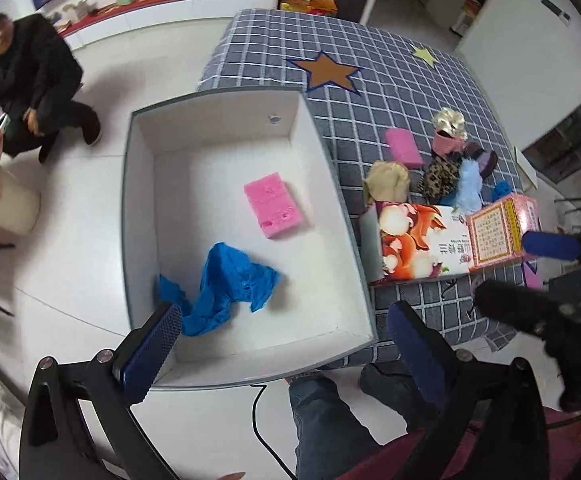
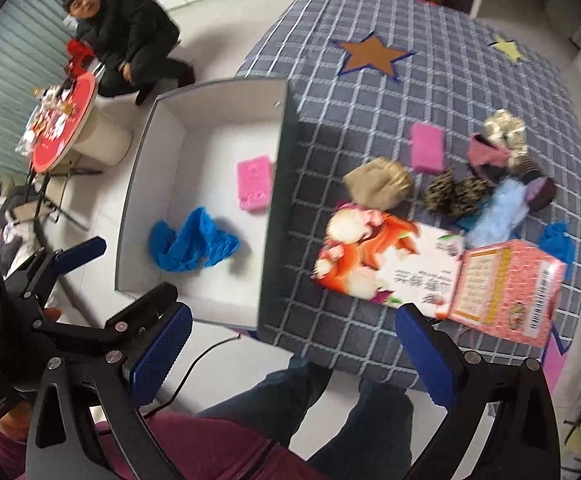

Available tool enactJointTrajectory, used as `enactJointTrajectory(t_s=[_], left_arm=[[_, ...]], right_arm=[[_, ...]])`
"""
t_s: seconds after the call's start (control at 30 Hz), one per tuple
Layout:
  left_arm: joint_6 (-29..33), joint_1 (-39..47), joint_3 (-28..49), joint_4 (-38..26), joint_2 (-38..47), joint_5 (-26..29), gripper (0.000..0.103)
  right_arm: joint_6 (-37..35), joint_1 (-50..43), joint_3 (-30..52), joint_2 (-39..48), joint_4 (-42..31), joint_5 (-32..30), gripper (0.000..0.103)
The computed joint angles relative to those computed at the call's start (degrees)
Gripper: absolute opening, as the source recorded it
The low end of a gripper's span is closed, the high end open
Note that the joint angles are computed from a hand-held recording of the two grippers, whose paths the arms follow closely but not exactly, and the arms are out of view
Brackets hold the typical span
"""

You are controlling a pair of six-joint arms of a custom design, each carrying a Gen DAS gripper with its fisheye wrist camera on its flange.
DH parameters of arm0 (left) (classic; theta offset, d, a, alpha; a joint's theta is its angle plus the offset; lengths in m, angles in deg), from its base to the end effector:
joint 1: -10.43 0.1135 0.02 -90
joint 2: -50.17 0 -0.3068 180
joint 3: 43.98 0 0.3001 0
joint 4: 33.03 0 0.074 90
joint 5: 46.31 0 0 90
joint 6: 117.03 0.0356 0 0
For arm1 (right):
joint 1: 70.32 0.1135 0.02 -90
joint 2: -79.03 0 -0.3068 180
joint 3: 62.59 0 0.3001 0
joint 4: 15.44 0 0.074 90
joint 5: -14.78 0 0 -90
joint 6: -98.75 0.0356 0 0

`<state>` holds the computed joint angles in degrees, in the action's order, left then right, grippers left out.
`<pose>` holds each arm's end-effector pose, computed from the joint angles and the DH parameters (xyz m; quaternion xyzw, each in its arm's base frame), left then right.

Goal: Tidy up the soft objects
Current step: 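Move both tools back over the pile of soft items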

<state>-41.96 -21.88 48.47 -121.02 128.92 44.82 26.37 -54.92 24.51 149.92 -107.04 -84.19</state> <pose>0.2374 -0.1510 0.3800 0.1510 0.9790 -0.0637 0.1213 0.2253 0.0678 0.3815 0.0092 0.9889 0.1104 0.0995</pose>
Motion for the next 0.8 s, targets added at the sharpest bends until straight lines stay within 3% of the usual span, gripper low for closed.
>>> enactJointTrajectory(t_s=[0.13, 0.27, 0.47, 0.6, 0.8], left_arm=[[1.4, -2.4, 2.8, 0.1, 3.2, 1.8, 0.103], [4.4, -4.2, 8.1, -0.3, 7.8, 2.9, 0.103], [7.5, -6.6, 22.7, -1.8, 19.9, 2.6, 0.103], [6.7, -8.2, 31.4, -2.9, 28.7, 1.4, 0.103], [1.5, -9.5, 46.1, -8.4, 43.1, 2.8, 0.103]], right_arm=[[0.3, -3.5, 0.3, -2.7, -0.8, 2.9, 0.102], [-1.2, -12.8, 1.4, -5.6, -2.8, 3.4, 0.102], [-11.3, -40.8, 2.8, -7.3, -7.3, 0.5, 0.102], [-19.5, -57.7, 1.7, -3.9, -7.1, 0.6, 0.102], [-24.6, -67.1, -2.3, 5.8, -2.2, 2.7, 0.102]])
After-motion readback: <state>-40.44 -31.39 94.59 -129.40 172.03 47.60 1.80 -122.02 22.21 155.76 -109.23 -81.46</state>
